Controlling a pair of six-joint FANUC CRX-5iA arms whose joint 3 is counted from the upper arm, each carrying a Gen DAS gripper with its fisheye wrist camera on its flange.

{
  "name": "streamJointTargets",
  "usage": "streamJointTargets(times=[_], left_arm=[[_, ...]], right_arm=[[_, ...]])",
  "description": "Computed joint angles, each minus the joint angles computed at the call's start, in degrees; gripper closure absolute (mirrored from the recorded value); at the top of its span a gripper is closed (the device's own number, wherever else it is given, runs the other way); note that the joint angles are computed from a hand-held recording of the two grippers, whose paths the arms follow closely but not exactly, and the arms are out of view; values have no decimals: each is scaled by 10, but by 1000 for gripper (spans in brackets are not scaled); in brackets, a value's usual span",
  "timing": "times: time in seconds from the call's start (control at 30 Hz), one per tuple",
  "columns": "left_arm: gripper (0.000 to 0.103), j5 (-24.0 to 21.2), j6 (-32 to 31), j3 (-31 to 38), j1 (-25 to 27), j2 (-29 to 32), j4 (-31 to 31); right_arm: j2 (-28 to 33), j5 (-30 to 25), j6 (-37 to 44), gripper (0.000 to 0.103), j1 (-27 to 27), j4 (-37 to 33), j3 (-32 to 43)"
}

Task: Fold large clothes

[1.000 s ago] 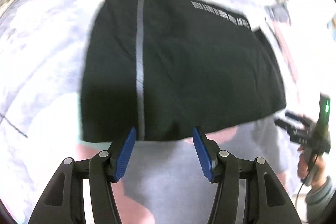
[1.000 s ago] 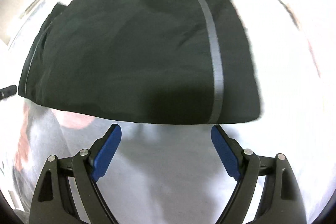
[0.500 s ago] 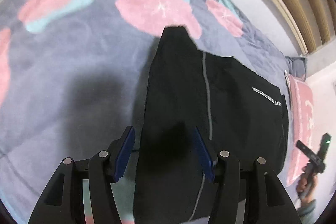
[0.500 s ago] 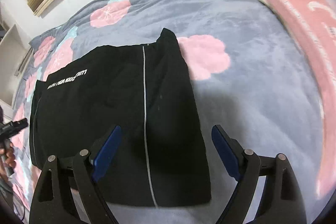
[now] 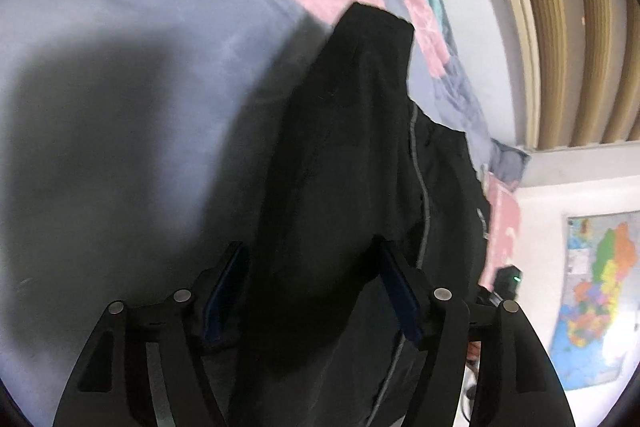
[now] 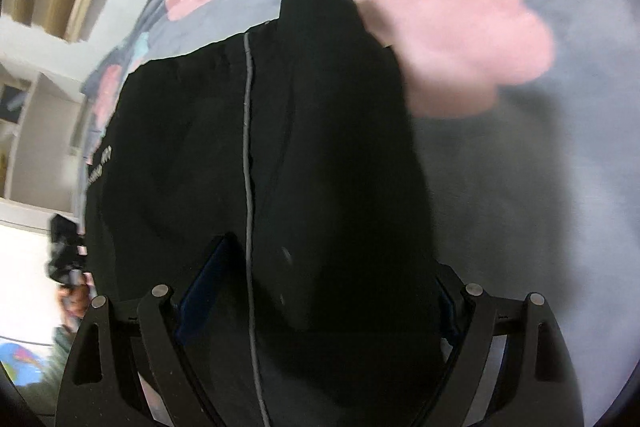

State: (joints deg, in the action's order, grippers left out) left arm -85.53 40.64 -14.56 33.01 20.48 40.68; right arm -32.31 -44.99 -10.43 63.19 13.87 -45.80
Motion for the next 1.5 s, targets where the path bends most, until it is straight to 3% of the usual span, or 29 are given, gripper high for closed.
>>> streamJointTargets(times=[0.07, 0.1, 0.2, 0.27, 0.33, 0.47, 0.57, 0.63, 0.7, 0.73, 0.8, 0.97, 1.17, 1.27, 1.37, 1.5], left_arm=[[33, 13, -11, -2, -22, 3, 2], [38, 21, -18, -1, -29, -1, -2], [60, -2, -27, 0, -26, 3, 16], [61, -14, -45, 1, -20, -5, 12], [61, -12, -45, 4, -25, -6, 2], [39, -14, 4, 12, -40, 30, 10], [39, -17, 17, 1, -42, 34, 20], [53, -8, 11, -14, -41, 13, 26], [67, 0, -28, -44, -31, -30, 36], [69, -4, -47, -58, -25, -48, 47], [72, -30, -73, -84, -10, -83, 74], [72, -127, -118, -146, 29, -185, 130], [72, -263, -148, -168, 120, -295, 128], [72, -350, -177, -172, 192, -334, 95], [72, -403, -206, -173, 254, -351, 38], [72, -447, -266, -181, 349, -357, -92]], right_arm=[[11, 28, 13, 15, -10, -4, -3], [12, 36, 18, 17, -12, -6, -3], [-18, 38, 2, 36, 3, 15, -17], [-25, 25, 24, 41, 11, 10, -12], [-18, 28, 52, 40, 2, -12, -5], [19, 92, 122, 15, -56, -94, 4], [28, 131, 90, 12, -68, -93, -6], [25, 119, 53, 23, -52, -55, -8], [17, 77, 19, 53, -15, 10, -4], [13, 42, 2, 60, 13, 42, 5], [6, 0, -38, 70, 52, 88, 14], [-5, -139, -190, 74, 210, 239, 48], [17, -278, -231, 74, 318, 285, 116], [22, -321, -244, 74, 358, 280, 140], [12, -345, -244, 74, 379, 265, 148], [22, -306, -214, 74, 341, 197, 160]])
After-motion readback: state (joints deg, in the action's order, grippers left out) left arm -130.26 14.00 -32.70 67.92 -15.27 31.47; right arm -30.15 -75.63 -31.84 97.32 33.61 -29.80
